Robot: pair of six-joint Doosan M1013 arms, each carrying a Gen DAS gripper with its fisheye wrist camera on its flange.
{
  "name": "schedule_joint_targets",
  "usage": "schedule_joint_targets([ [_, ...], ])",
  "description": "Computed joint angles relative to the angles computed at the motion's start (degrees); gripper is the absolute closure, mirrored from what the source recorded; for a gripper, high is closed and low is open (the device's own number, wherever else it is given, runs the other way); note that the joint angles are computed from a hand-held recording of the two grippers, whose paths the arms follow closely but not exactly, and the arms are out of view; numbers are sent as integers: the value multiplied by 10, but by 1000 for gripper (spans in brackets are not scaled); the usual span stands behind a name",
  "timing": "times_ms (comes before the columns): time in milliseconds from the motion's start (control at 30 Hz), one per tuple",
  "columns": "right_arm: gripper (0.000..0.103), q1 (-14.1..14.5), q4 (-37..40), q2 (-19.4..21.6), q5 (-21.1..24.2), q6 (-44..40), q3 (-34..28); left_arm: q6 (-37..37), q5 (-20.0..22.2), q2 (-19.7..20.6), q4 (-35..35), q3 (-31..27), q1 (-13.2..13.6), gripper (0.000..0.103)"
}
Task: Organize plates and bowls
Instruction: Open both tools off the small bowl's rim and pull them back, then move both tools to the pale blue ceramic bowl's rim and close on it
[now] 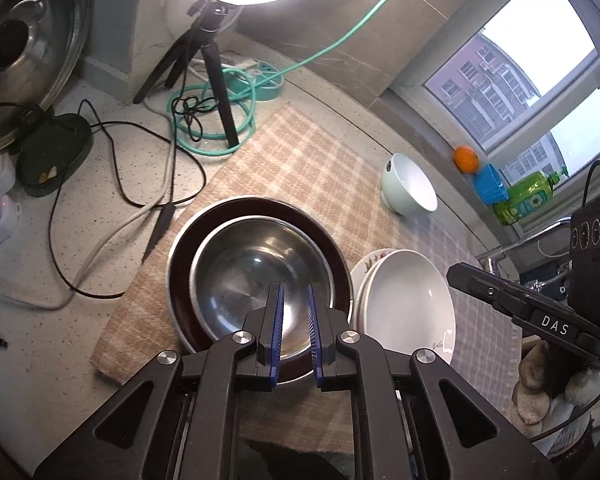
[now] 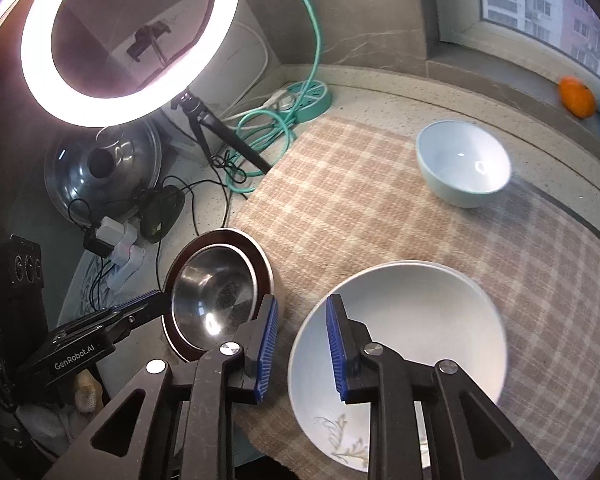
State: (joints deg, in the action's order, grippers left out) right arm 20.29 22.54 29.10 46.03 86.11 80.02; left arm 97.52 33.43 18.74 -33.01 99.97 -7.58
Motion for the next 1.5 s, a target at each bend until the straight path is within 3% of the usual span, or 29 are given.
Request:
schedule_joint_targets([
  [133,78,-20,-15,-23,-16,-6,24,-27,-7,2,20,-7,-20,93],
  [333,74,-57,-24,-35,-33,-48,39,-128,-31,3,79,-15,-54,93],
  [567,74,-101,21,-19,-9,-127,20,-239,-46,13,164,-41,-89,93],
  [767,74,-132,77,14,36,-184,-29,-312,-30,40,231,-91,-109,93],
  [1033,74,-158,149,78,118,-194,-109,-330,21,94,234,-170,-116,93],
  [1167,74,-159,149,103,141,-183,-142,-324,51,122,229,-206,-114,86],
  [1500,74,-148,117,167,184,-138,-228,-302,115,187,180,-282,-97,85],
])
